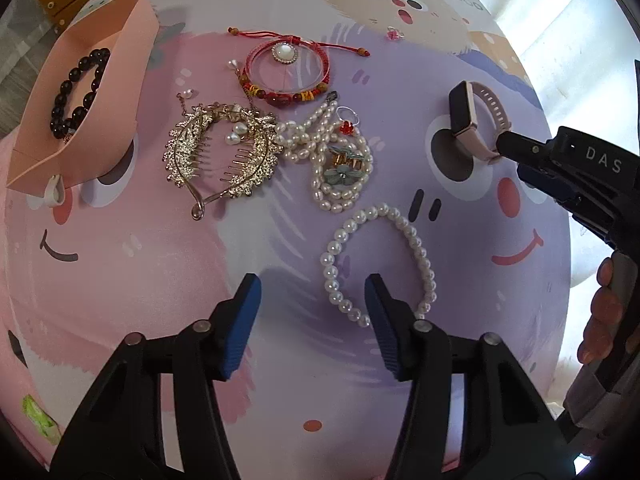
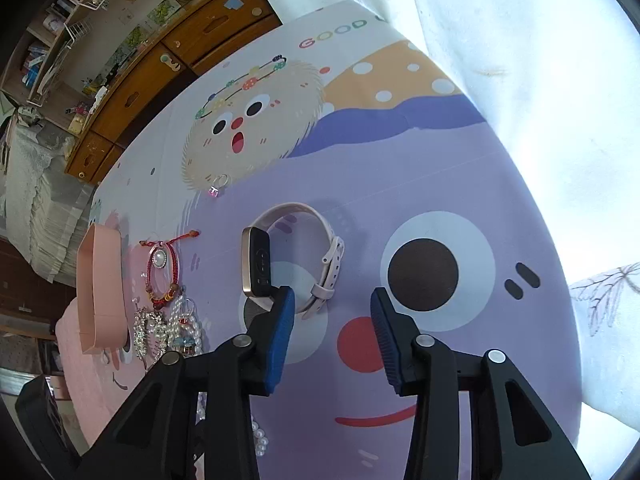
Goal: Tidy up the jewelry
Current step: 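Move the right tool to the pink watch while the left tool approaches the pearl bracelet, then grasp the pink watch with the right tool while the left tool grasps the pearl bracelet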
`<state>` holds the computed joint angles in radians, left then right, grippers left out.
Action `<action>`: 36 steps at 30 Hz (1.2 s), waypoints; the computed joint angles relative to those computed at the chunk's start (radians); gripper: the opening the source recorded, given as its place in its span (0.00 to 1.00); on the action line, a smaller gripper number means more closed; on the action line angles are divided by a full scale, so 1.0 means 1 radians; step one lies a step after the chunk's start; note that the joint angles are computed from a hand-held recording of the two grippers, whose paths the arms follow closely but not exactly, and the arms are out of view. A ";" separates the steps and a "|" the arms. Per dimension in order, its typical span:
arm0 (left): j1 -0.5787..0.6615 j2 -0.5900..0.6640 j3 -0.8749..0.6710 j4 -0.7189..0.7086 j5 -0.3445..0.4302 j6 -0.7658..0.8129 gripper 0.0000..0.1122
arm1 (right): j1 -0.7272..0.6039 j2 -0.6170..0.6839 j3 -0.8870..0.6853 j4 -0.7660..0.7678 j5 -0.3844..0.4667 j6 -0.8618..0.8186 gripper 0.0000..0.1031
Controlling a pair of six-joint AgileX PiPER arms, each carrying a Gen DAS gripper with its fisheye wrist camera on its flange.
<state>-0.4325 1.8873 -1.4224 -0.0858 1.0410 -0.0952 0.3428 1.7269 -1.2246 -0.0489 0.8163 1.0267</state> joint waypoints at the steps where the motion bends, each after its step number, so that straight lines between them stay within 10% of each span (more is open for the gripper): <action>1: -0.008 0.004 0.001 0.013 -0.004 -0.011 0.36 | -0.003 0.006 0.001 0.005 -0.011 -0.002 0.39; 14: -0.049 -0.033 0.076 0.088 -0.091 -0.082 0.06 | -0.014 0.036 -0.001 0.026 -0.058 -0.098 0.12; 36: 0.105 -0.149 0.149 -0.136 -0.125 0.137 0.04 | 0.082 -0.061 -0.035 -0.066 0.042 -0.003 0.11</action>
